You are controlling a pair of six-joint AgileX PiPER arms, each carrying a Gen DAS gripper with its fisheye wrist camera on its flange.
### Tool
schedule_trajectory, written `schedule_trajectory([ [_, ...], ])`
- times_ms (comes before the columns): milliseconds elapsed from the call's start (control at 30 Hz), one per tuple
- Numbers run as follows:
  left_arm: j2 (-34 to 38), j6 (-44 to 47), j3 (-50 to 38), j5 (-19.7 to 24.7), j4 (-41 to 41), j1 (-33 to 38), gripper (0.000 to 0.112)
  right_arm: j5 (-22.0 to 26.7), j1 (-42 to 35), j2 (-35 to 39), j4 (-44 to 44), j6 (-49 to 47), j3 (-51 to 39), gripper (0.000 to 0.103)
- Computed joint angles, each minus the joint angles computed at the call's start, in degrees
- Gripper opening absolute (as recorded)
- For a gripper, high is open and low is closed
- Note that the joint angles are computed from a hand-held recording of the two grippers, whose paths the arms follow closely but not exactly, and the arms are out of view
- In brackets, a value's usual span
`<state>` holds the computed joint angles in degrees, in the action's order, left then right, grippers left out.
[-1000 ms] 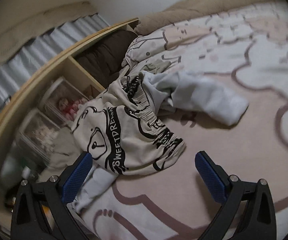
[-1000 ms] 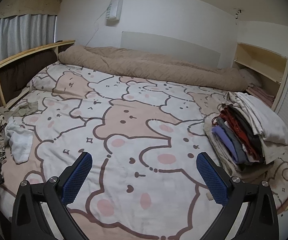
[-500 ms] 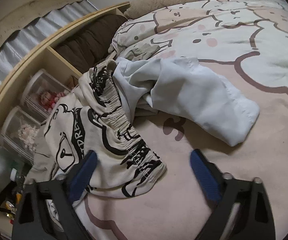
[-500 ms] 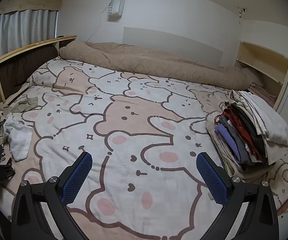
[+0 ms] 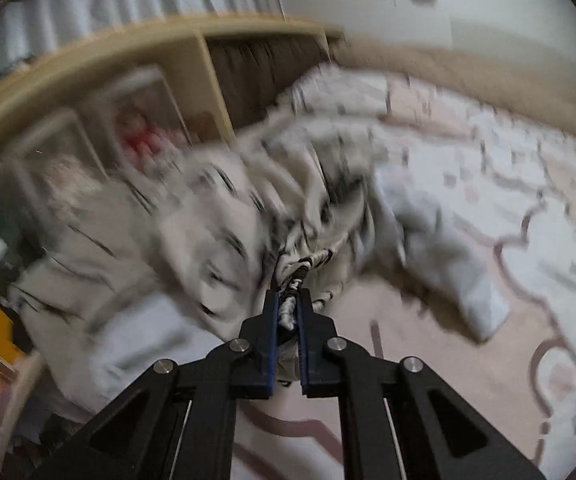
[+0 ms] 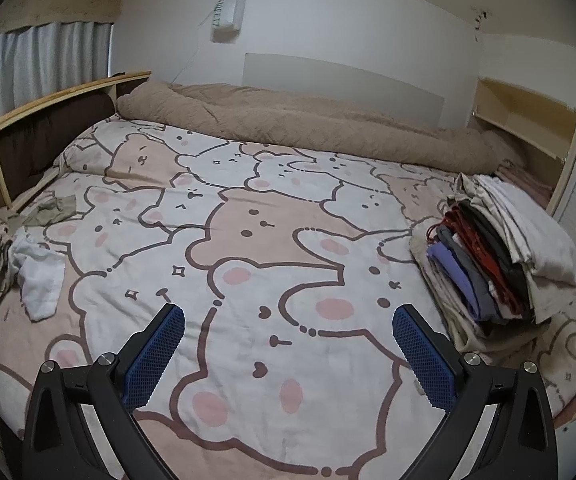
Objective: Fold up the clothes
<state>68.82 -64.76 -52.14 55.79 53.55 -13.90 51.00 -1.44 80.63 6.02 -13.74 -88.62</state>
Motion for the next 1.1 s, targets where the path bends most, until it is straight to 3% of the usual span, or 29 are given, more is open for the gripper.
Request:
schedule_trajectory([
  [200, -8.0, 3.8, -7.9, 3.4, 2.8, -7.5, 0.009, 0.7, -2.3, -0.2, 8.9, -7.1, 0.6, 0.103],
  [333, -6.9, 7.4, -16.5, 2.8, 3.7, -12.7, 0.009, 2.2, -3.7, -0.7, 15.0, -10.8, 0.9, 0.103],
  [533, -0.3, 17.4, -33.0, -0.5, 2.8, -19.7, 0.008, 6.4, -16.9, -4.1, 46.8, -27.6, 6.5, 0.103],
  [600, 3.1, 20.8, -40.8, -0.9, 3.7, -23.2, 0.001, 7.0, -22.1, -6.9, 58.2, -29.0, 11.0, 0.103],
  [700, 9.5, 27.3, -53.6, -0.2, 4.1, -27.3, 0.001, 14.0, -29.6, -7.3, 74.9, -33.4, 15.6, 0.103],
  [800, 14.5, 33.3, -61.2, 2.8, 3.8, -29.8, 0.001, 18.5, -30.6, -5.1, 78.0, -36.3, 14.5, 0.103],
  [867, 14.4, 33.4, -58.6, 4.8, 3.8, -30.2, 0.001, 18.4, -29.8, -4.5, 73.7, -35.7, 12.2, 0.103],
  [1033, 8.3, 24.8, -37.6, 6.4, 0.2, -27.1, 0.002, 18.1, -28.5, -4.1, 69.1, -38.6, 12.5, 0.103],
  [1100, 5.5, 21.0, -27.9, 6.0, -2.5, -26.6, 0.010, 17.9, -27.6, -3.5, 66.4, -38.2, 12.6, 0.103],
])
